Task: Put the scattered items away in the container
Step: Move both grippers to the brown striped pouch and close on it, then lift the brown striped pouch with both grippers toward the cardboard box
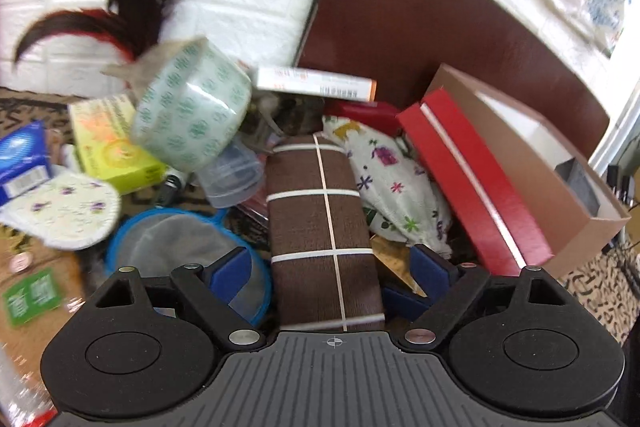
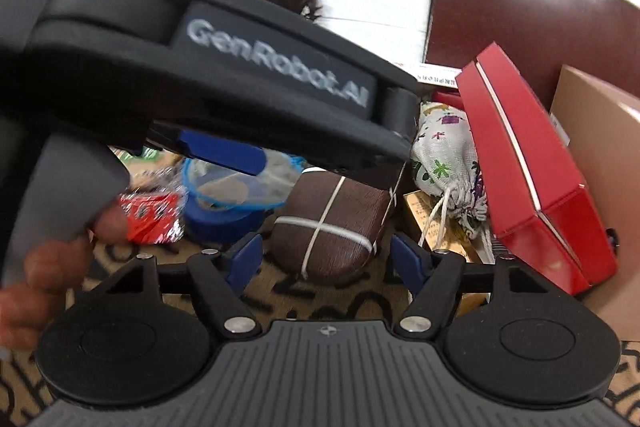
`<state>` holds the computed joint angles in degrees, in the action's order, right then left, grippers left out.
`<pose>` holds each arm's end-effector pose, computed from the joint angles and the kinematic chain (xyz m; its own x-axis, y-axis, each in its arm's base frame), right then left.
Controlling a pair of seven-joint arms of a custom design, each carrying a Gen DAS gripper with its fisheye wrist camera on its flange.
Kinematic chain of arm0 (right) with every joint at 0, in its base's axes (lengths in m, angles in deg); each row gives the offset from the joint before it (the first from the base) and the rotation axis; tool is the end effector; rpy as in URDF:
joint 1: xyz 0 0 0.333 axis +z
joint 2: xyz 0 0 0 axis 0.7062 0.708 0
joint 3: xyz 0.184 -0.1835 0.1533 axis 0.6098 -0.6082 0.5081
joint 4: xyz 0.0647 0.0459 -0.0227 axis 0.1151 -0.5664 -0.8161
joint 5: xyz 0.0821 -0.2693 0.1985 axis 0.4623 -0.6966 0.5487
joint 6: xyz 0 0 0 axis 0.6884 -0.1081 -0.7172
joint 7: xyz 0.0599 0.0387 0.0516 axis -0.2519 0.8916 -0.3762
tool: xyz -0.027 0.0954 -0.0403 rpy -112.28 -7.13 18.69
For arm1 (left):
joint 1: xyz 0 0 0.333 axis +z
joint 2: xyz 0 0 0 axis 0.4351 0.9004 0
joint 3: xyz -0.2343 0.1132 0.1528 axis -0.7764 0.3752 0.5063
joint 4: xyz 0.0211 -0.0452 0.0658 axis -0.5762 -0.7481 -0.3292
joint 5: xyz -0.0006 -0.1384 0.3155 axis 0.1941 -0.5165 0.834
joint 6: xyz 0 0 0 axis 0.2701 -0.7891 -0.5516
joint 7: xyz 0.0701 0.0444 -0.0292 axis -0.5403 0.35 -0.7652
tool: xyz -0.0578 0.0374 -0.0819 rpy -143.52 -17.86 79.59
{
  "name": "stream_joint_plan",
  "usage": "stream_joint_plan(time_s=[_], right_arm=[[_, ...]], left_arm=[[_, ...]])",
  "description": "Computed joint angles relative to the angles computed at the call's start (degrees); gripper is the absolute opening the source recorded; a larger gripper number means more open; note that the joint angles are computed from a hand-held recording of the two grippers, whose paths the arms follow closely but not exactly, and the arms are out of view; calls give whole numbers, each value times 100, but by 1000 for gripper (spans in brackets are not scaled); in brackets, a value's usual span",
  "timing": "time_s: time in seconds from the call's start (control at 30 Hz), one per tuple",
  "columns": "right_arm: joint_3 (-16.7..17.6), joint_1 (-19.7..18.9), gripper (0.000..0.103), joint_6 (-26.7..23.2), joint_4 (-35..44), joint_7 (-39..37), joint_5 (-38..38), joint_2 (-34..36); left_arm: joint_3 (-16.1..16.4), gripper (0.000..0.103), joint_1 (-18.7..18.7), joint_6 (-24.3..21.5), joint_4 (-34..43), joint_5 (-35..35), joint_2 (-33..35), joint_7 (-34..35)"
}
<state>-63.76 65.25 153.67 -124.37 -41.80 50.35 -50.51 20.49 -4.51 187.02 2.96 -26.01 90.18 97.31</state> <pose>0.5206 0.1888 0.4351 0.6043 -0.7967 0.0075 -0.4205 -0.3269 -0.8464 0.5829 -0.3897 0.4921 -0.1623 -0.9351 0.3149 -0.6665 -0.1315 -0.7339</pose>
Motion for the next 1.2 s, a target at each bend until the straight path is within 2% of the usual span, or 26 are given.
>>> stream_joint_plan(time_s=[0.07,0.1,0.13,0.2,0.3,0.43,0.5,0.57,0.67,0.77,0.8,0.9,1.0,1.13,1.2], right_arm=[[-37,-53,74,-145,48,689,-517,102],[-54,-116,73,-317,46,1100,-842,132],[-39,-168,70,-391,41,1298,-1032,150],[54,-230,68,-285,-3,1148,-991,123],[87,-316,68,-385,-186,1015,-955,-39],[-20,-379,67,-682,-758,758,-857,-558],[-128,-382,67,-868,-1176,737,-914,-930],[-277,-391,67,-1104,-1678,677,-934,-1385],[-517,-409,67,-1401,-2496,727,-1141,-2165],[-780,-434,67,-1638,-3224,924,-1480,-2906],[-843,-425,67,-1698,-3360,1032,-1579,-3061],[-1114,-487,67,-1960,-3966,1256,-1972,-3765],[-1193,-413,68,-1827,-4184,1432,-2096,-4072],[-1366,-307,71,-1658,-4310,1615,-2190,-4284],[-1405,-237,71,-1583,-4271,1719,-2218,-4251]], left_arm=[[-462,85,339,-199,332,-454,265,573],[-644,80,465,-317,459,-705,365,802],[-733,79,528,-359,492,-898,407,939],[-555,78,400,-185,297,-913,304,886],[-389,78,213,-131,-25,-891,85,735],[-324,79,37,206,-779,-904,-342,193],[-124,79,-218,458,-1238,-708,-601,-269],[284,78,-689,628,-1620,-165,-845,-936],[430,78,-1026,891,-2130,396,-1124,-1817],[850,79,-1583,1131,-2505,1326,-1349,-2934],[928,83,-1715,1142,-2557,1597,-1394,-3229],[802,86,-1793,945,-2654,1989,-1544,-3593],[673,91,-1761,659,-2671,2276,-1666,-3913],[485,95,-1557,387,-2626,2379,-1703,-4356],[321,95,-1376,281,-2558,2328,-1672,-4254]])
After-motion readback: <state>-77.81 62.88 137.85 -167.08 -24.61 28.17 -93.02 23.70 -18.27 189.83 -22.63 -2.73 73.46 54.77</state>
